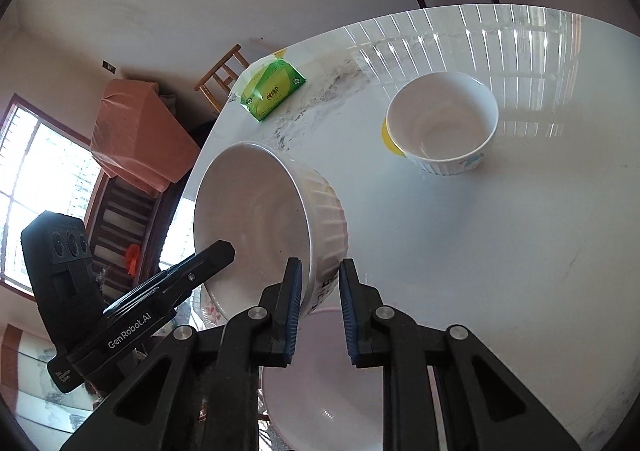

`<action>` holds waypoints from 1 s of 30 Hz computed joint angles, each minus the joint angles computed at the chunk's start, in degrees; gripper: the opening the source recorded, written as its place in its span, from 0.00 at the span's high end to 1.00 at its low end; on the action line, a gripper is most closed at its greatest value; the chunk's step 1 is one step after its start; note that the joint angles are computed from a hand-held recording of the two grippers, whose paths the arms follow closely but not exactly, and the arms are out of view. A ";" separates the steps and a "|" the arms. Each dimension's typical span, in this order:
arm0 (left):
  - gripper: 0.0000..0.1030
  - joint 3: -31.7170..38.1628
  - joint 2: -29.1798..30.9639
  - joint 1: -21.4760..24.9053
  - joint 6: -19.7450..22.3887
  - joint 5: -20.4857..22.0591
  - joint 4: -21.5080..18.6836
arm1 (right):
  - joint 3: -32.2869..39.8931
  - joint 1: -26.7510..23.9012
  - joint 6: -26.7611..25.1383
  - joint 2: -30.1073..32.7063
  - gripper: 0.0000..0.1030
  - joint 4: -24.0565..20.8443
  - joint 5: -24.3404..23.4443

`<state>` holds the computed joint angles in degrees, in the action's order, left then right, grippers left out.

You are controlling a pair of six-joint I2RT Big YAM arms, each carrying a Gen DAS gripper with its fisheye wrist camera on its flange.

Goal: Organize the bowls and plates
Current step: 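Lift the 'Rabbit' bowl with both grippers and carry it over the pink bowl, then lower the 'Rabbit' bowl into the pink bowl and open both grippers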

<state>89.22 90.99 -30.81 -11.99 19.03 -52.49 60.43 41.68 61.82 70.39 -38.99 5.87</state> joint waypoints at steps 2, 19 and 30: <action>0.87 -2.53 -2.55 -0.51 0.72 0.38 0.19 | -1.22 2.13 1.41 -1.90 0.82 -0.51 1.23; 0.86 -15.47 -12.38 -4.58 1.69 -0.04 -0.66 | -8.73 12.27 11.07 -7.05 0.82 -0.40 5.60; 0.86 -17.43 -11.96 -5.86 1.61 -2.07 -0.52 | -10.45 11.48 11.26 -6.04 0.83 0.66 3.83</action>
<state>71.78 79.02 -36.67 -10.38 16.96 -53.02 49.98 53.16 73.08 64.35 -38.33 9.70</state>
